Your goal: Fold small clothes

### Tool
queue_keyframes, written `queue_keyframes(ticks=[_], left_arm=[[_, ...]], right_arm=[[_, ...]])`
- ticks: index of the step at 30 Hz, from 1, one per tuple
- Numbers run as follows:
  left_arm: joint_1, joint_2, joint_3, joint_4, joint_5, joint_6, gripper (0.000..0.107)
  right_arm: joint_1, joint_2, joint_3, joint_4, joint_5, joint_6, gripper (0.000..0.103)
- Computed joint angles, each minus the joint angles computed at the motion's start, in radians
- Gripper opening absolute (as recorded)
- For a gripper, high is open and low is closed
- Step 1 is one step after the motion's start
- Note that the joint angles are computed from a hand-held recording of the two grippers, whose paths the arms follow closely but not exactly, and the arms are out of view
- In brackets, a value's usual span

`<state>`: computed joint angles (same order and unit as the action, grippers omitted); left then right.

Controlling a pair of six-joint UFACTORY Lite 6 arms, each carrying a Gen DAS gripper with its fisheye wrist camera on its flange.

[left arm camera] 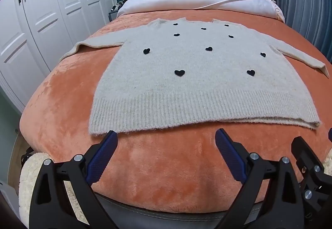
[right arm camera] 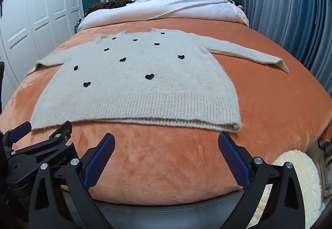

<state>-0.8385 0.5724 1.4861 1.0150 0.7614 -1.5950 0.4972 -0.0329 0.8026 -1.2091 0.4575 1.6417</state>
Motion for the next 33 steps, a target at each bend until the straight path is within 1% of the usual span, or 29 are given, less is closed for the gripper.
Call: queue_keyframes(ticks=[20,33], left_arm=[[-0.016,0.001,0.010,-0.003,0.025,-0.003,0.092],[-0.012,-0.003,0.009,-0.010,0.026,0.004,0.092]], right_arm=[[-0.014,-0.012,-0.017,-0.004,-0.014,0.014,0.098],[-0.013,-0.013,-0.019,-0.001,-0.015,0.013,0.098]])
